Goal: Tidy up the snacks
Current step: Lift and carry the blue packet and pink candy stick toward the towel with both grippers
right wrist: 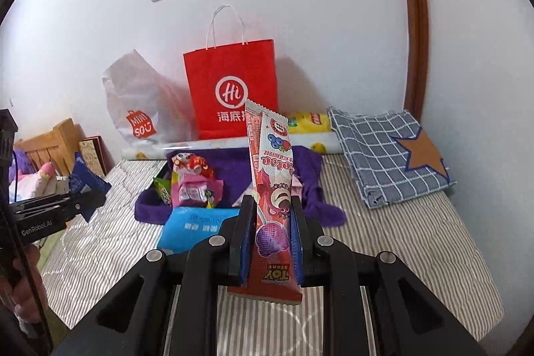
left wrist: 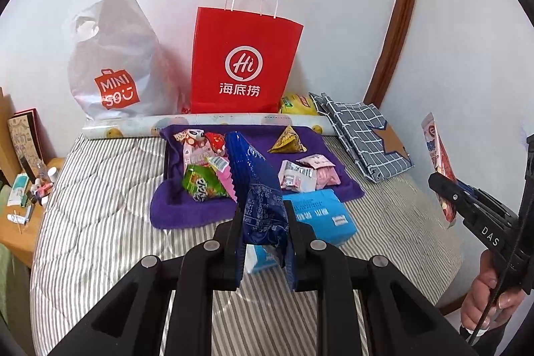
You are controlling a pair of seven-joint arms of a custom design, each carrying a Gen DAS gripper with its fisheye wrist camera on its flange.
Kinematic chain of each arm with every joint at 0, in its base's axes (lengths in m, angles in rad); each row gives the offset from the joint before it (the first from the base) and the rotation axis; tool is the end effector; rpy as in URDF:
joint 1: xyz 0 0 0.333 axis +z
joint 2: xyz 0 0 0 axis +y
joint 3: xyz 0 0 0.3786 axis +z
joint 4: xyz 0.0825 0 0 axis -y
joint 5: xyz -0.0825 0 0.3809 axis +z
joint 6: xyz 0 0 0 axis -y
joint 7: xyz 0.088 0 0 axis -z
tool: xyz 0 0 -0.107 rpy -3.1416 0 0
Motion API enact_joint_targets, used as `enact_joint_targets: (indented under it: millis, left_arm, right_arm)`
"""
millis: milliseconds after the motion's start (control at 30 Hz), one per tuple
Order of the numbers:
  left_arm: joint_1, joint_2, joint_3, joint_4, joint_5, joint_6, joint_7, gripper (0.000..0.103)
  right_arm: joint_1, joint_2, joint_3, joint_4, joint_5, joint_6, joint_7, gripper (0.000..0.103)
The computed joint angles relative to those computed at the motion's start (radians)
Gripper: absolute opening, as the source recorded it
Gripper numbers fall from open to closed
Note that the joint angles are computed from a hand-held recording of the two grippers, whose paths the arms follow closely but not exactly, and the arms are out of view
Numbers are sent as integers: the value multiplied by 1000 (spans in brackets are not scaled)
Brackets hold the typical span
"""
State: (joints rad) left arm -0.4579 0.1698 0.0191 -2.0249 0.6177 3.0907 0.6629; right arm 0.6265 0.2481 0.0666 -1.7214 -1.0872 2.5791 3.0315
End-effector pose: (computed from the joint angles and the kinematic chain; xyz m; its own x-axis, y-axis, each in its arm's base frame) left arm 0.5517 -0.3126 0.5260 -0.2270 -0.9521 0.2050 -0.6501 -0.0086 -0.7598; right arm 0.5209 0.4460 0.5626 0.0420 -0.9961 -0.0782 -0.5682 0.0405 -0.8219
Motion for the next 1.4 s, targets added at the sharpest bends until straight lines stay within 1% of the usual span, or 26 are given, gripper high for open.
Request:
enact_joint_targets:
  millis: [133,300,400,533,667,767,933,1033,1100,1233,1267,1333,1400]
  left_arm:
    - [23,28,-22,29,-73,2,64,18]
    - [8,63,-7,75,-142,-10,130,18]
    - [9,85,-11,110,-192,-32,183,18]
    - [-1,111,-1,152,-231,-51,226,18]
    - [4,139,-9,199,-275,-78,277,18]
    - [-3,159,0,237,-287,-95,301,18]
    - [12,204,-16,318,-329,-131,359,18]
    - [9,228,-9,362,-342,-143,378,18]
    - [23,250,-21,400,-366,-156,404,18]
    - [13,303,-2,489,-376,-190,421,18]
    - [16,320,-4,517,-383,-207,428,18]
    - [37,349,-28,563,-410,-231,460,18]
    - [40,380,-27,609,-424,-246,471,18]
  right_arm:
    - [-1,39,-6,45,11,6,-27,20]
    - [2,96,-24,112,66,22,-100,20]
    - [5,131,-38,154,105,27,-146,20]
    - [10,167,-60,203,148,39,-192,20]
    - [13,200,-79,252,187,49,-231,20]
    - [21,223,-97,290,200,49,-258,20]
    - [11,267,-111,359,257,59,-304,20]
    - [3,295,-120,401,296,73,-337,20]
    - [2,318,-130,434,320,69,-352,20]
    - [-20,369,-122,507,401,69,-424,20]
    - [-21,381,-126,525,414,68,-438,20]
    - [-20,401,-140,551,432,74,-447,20]
    - [-36,426,-129,583,473,76,-489,20]
